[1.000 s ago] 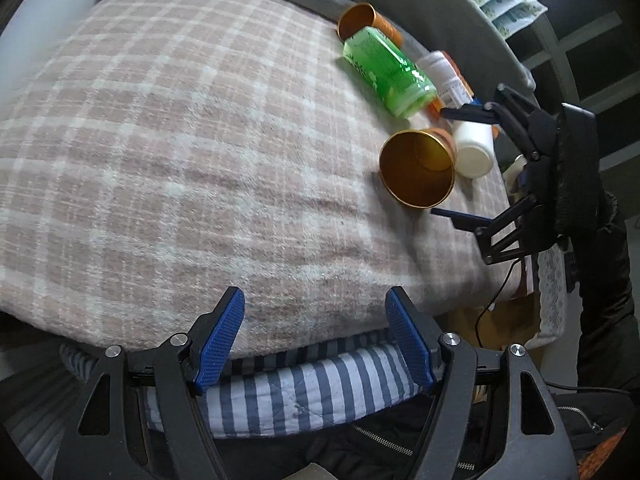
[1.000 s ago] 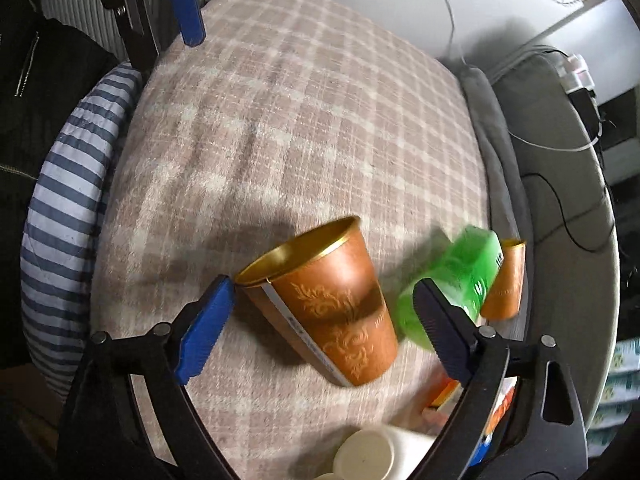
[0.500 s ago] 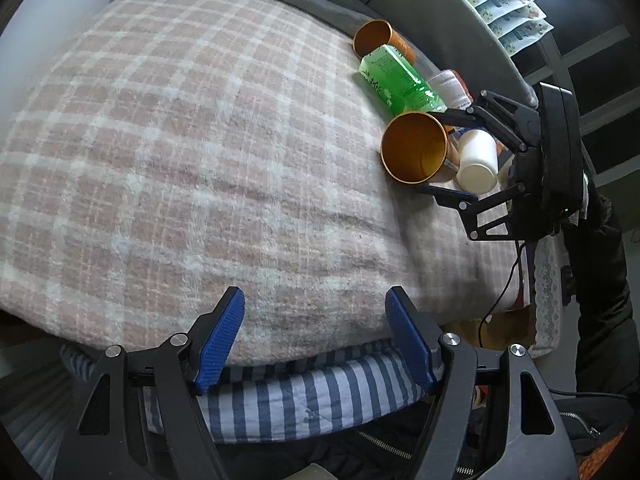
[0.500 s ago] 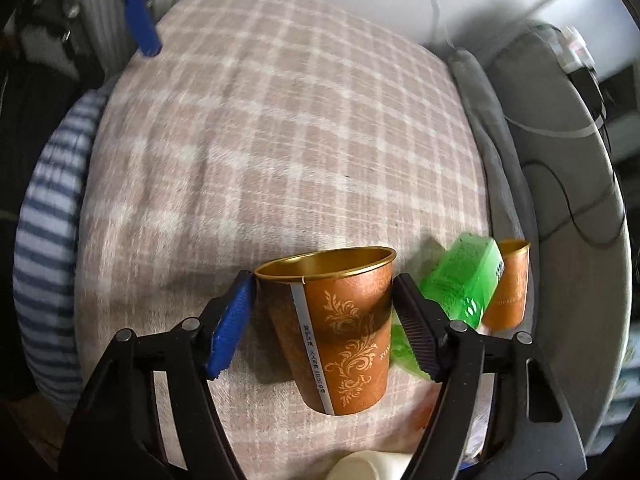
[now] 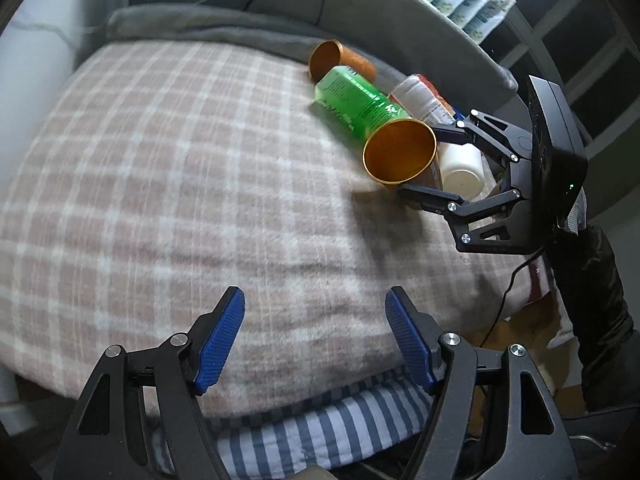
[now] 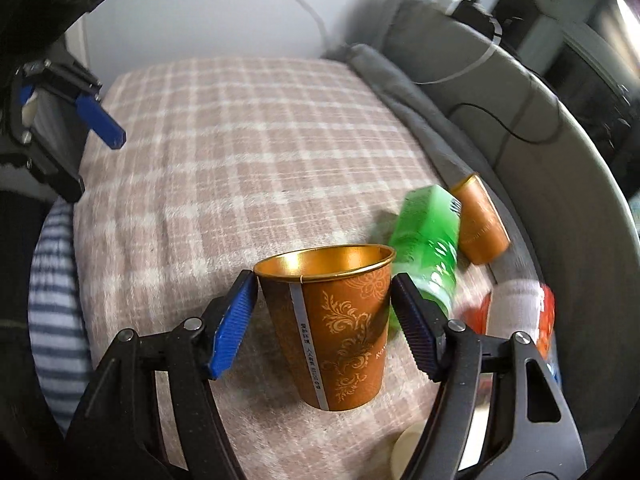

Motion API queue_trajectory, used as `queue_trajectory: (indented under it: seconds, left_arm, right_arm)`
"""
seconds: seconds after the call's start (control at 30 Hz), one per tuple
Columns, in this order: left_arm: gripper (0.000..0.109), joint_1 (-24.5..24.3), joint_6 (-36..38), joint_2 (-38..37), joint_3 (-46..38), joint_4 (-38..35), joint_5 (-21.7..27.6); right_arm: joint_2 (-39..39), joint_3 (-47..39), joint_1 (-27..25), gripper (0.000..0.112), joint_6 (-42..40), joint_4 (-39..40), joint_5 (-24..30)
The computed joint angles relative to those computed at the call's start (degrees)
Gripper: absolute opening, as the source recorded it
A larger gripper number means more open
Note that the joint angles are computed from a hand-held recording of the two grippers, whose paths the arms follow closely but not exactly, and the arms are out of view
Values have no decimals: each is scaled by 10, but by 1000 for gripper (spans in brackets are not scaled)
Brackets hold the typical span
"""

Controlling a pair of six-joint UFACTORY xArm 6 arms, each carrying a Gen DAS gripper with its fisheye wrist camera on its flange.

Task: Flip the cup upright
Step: 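Rotate the held cup with the right tool until its rim faces up, then lower the upright cup onto the table and open the right tool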

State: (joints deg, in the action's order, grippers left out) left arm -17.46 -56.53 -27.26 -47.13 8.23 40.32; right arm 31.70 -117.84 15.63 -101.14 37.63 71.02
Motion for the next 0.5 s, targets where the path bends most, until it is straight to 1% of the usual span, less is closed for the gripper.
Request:
queue_trajectory:
  seconds: [0.1, 0.17, 0.27, 0.33, 0.5]
  left_arm:
    - [73, -5, -1, 14, -16, 25, 4]
    - [73, -6, 6, 21, -22, 26, -2]
    - [73, -8, 11, 27, -28, 34, -6]
    - [73, -9, 16, 27, -27, 32, -10]
    - [73, -8, 25, 29, -27, 24, -18]
  right_arm:
    - [14, -19, -9, 70, 45, 25, 4]
    - [32, -46, -15, 70, 85, 36, 15]
    - [44, -62, -20, 69, 127, 58, 15]
    - [45, -60, -25, 69, 146, 79, 12]
    - [37, -37, -33, 69, 202, 135, -16]
